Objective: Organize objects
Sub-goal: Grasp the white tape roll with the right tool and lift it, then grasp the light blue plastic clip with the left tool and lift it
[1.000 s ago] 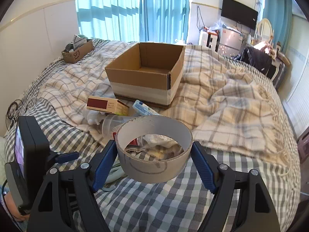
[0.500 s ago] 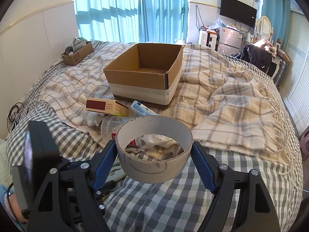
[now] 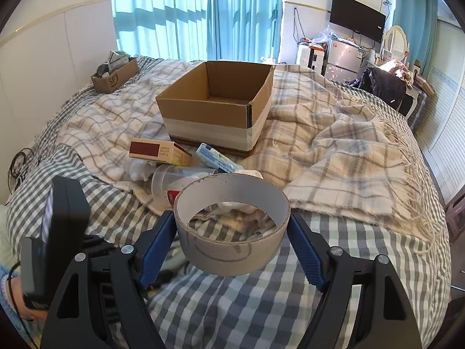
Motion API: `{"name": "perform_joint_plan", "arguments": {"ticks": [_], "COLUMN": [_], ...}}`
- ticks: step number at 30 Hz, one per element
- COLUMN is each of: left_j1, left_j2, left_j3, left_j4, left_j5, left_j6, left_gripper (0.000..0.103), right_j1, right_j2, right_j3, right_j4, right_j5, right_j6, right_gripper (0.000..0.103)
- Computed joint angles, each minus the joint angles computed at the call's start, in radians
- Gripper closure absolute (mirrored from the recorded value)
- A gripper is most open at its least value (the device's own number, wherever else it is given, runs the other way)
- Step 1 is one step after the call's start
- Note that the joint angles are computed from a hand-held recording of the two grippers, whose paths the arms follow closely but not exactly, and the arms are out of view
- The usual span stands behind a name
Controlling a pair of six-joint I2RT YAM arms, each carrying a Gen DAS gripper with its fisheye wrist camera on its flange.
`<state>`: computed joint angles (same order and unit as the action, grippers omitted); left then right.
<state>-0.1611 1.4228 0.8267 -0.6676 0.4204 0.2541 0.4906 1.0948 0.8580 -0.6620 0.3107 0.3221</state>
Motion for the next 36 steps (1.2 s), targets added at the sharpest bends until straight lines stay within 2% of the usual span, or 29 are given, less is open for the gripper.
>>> {"name": "perform_joint_plan", "arguments": {"ticks": [4,5,6,7,10,16,18,19,24,30,34,36], "left_j1": [0.024,0.026,0.030,0.041,0.062,0.013,0.012,0.021,-0.020,-0.094,-0.075,-0.049], "left_j2": [-0.053,-0.069,-0.082,-0.091,-0.018,-0.099,-0.096,-0.141,-0.096,-0.046,-0.133,-0.190], "left_j3": [-0.007,-0.007,-0.005,0.005,0.090,0.059,0.068,0.042,0.005,-0.027,-0.061,-0.032], "left_j4": [-0.017,-0.020,-0.023,-0.032,-0.048,-0.054,-0.069,-0.108,-0.040,0.046,0.092,0.072], "left_j5": [0.002,0.001,0.005,0.032,0.058,0.044,0.055,0.060,0.017,-0.016,0.003,-0.001], "left_j6": [-0.019,-0.030,-0.038,-0.042,-0.005,-0.030,-0.015,0.008,-0.007,-0.073,-0.117,-0.123], "left_gripper": [0.066,0.070,0.085,0.089,0.090,0.091,0.091,0.091,0.088,0.087,0.090,0.090], "right_j1": [0.031,0.041,0.049,0.059,0.081,0.111,0.111,0.109,0.090,0.075,0.065,0.058], "right_j2": [-0.015,-0.017,-0.020,-0.023,-0.027,-0.042,-0.050,-0.053,-0.053,-0.041,-0.045,-0.043], "right_j3": [0.000,0.003,0.005,0.010,0.024,0.037,0.033,0.030,0.014,-0.005,-0.009,-0.006], "right_j4": [-0.021,-0.028,-0.032,-0.038,-0.053,-0.075,-0.076,-0.075,-0.062,-0.047,-0.047,-0.044], "right_j5": [0.024,0.032,0.038,0.046,0.064,0.088,0.090,0.088,0.065,0.044,0.038,0.033], "right_j6": [0.017,0.022,0.025,0.029,0.037,0.047,0.046,0.047,0.041,0.038,0.028,0.022], "right_gripper": [0.025,0.025,0.025,0.025,0.026,0.026,0.026,0.026,0.026,0.026,0.026,0.026]}}
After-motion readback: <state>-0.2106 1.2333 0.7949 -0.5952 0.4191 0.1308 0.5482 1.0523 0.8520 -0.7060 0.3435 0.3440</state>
